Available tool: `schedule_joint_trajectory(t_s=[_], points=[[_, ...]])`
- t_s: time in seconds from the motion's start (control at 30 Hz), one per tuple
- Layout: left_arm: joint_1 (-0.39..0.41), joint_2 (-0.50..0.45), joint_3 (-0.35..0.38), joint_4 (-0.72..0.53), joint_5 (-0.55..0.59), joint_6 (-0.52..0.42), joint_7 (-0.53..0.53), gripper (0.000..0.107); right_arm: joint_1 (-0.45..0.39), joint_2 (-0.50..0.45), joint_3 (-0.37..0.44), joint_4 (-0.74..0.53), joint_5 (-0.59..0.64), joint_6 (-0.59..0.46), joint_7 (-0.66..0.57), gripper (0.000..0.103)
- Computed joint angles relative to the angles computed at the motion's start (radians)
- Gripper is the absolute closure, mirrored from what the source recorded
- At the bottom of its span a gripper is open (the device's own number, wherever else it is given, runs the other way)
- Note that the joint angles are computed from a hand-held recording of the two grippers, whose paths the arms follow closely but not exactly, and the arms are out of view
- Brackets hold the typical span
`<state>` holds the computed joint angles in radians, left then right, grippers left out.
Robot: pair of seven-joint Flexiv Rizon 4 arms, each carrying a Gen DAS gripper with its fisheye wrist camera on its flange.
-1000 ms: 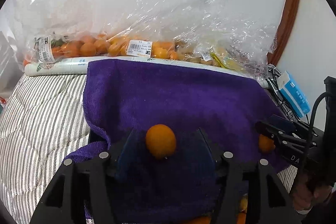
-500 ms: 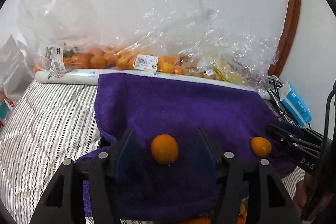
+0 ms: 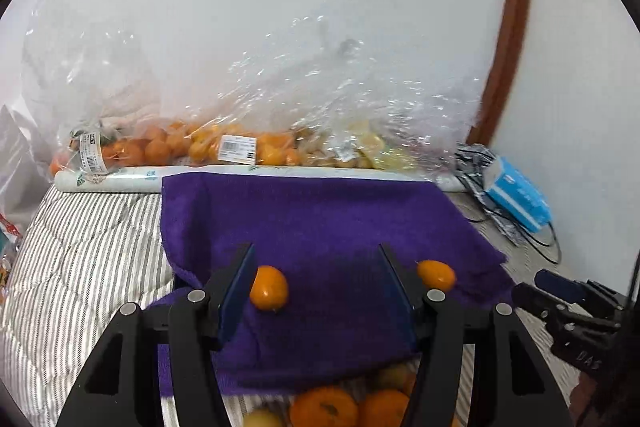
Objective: Organize fruits
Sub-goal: 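Open both grippers to release the fruits onto the purple towel, then withdraw both grippers and move the right gripper toward another oval orange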
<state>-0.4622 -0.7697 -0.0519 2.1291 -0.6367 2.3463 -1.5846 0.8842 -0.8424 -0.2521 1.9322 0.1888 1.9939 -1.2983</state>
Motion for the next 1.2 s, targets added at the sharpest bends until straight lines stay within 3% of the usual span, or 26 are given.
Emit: schedule_joint_trajectory(t_s=[0.2,0.43,0.57,0.73,0.8,1.1,1.2], points=[[0.025,0.061,-0.025,0.109,0.092,0.007,-0.057,0.049,0.085,0.043,-0.064,0.099,0.064,-0.012,-0.003,0.051],[0.066,0.094,-0.030,0.232,0.178,0.041,-0.185,0.049,0.073,0.046,0.002,0.151,0.089,0.077,0.005,0.051],[0.084,0.096,-0.027,0.286,0.220,0.069,-0.255,0.049,0.128,0.041,-0.021,0.155,0.137,0.098,-0.039,0.051],[0.051,0.074,-0.004,0.321,0.176,0.100,-0.292,0.049,0.116,0.045,0.023,0.153,0.154,0.137,-0.085,0.051],[0.063,0.061,-0.005,0.335,0.190,0.116,-0.317,0.049,0.078,0.045,0.077,0.151,0.138,0.155,-0.089,0.051],[0.104,-0.013,-0.002,0.353,0.304,0.231,-0.347,0.049,-0.001,0.050,0.158,0.134,0.062,0.067,-0.067,0.051],[0.088,-0.037,-0.002,0.345,0.269,0.246,-0.333,0.049,0.003,0.039,0.159,0.137,0.052,0.084,-0.056,0.051]])
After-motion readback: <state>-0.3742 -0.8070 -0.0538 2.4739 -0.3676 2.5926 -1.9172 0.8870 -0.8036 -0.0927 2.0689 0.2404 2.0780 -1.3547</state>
